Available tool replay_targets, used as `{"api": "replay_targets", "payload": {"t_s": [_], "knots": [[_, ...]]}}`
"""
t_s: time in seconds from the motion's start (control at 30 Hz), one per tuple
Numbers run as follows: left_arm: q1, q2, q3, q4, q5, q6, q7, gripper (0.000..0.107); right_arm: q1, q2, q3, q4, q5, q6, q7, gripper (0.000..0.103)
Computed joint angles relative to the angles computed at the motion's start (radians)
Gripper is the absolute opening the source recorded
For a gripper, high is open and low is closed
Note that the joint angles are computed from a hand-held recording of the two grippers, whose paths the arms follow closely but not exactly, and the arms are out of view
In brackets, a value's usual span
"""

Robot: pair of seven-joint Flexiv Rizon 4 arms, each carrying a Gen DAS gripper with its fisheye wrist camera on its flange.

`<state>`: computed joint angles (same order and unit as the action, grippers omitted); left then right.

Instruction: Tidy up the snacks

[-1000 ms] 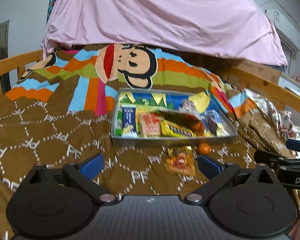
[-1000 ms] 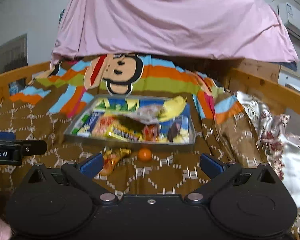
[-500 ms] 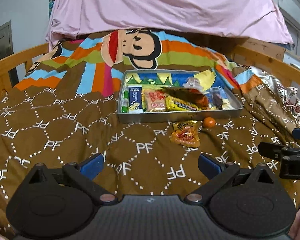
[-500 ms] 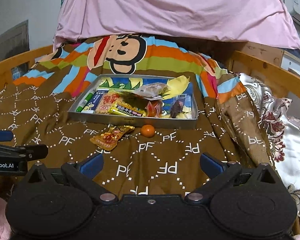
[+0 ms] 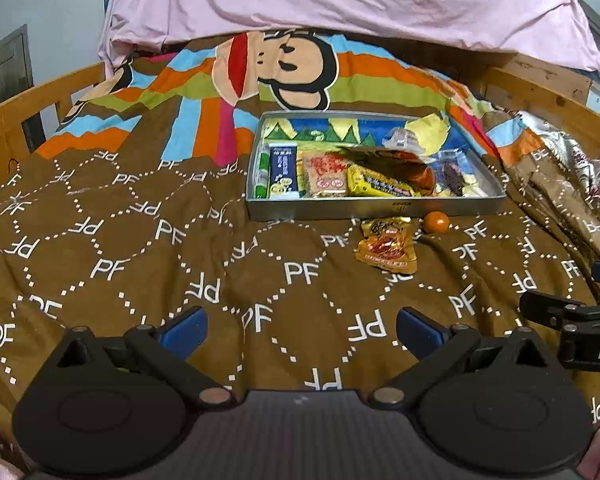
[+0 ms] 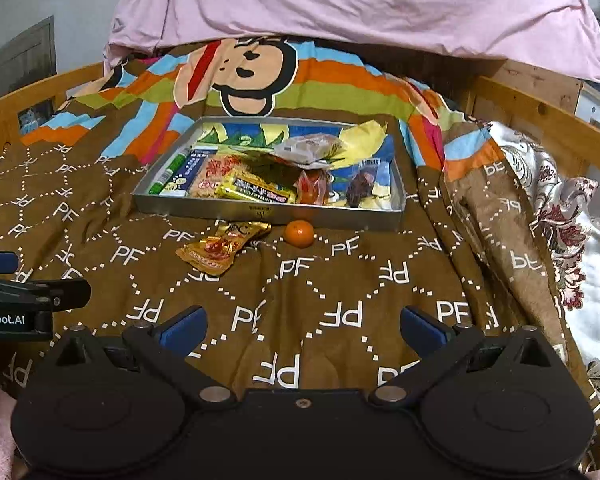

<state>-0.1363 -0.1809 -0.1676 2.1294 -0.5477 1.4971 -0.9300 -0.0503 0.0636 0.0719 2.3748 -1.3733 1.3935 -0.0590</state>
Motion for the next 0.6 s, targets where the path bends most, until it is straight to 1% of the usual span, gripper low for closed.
{"api": "replay_targets", "payload": {"t_s": [0.03,0.1,0.47,0.6], "knots": [[-0.013,-0.004,0.025,-0.011,0.038,-0.016,-0.033,0.102,0.002,-0.003,0.001,0.000,0.011,-0.001,-0.007,0.102],[-0.024,-0.011,0.051,-0.031,0.088,-0.044,-0.079,0.102,0.006,-0.008,0.002,0.000,0.039,-0.002,-0.025,0.102],[-0.040,-0.069,0.109,-0.141,0.266,-0.163,-0.263,0.102,0.023,-0.044,-0.002,-0.010,0.130,0.001,-0.075,0.102],[-0.042,-0.087,0.118,-0.175,0.308,-0.193,-0.322,0.102,0.028,-0.057,-0.007,-0.015,0.147,0.002,-0.081,0.102]]}}
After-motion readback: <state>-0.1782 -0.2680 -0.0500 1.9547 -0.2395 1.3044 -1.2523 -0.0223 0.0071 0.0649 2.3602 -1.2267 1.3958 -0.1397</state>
